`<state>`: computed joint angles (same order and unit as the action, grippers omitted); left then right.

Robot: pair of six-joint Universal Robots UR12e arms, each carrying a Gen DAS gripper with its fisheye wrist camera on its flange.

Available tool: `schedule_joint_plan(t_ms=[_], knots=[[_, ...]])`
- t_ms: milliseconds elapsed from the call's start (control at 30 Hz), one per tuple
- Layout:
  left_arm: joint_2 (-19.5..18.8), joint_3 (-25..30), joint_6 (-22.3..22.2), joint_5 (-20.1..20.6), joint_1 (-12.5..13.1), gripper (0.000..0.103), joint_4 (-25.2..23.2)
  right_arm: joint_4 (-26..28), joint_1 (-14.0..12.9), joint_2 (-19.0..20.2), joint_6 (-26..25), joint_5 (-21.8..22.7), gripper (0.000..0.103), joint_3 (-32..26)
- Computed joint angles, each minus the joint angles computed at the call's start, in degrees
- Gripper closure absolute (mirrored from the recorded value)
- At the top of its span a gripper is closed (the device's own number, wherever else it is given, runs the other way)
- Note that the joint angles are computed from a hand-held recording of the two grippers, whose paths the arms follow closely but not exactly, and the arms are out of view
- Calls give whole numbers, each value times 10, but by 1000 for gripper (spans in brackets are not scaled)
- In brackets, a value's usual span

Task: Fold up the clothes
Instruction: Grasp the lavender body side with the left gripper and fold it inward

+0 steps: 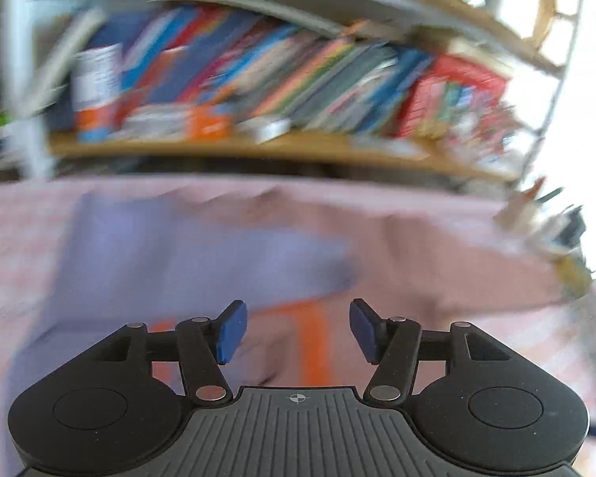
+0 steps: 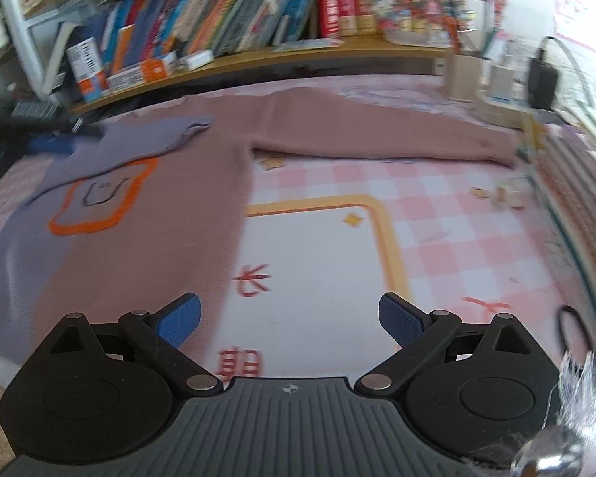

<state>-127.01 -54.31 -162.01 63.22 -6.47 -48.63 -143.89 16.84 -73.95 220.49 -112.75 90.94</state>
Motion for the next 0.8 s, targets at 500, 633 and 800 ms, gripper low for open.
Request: schedule_joint_plan(t_ms=[500,633,800], knots=[[70,-146,-111,153,69,57,70,17,10,27,31,6,10,-39],[62,-139,-106,142,75,57,68,35,19,31,25,-5,18,-50],[53,-128,-90,112,81,57,46,75,26,38,42,-2,34,-67]])
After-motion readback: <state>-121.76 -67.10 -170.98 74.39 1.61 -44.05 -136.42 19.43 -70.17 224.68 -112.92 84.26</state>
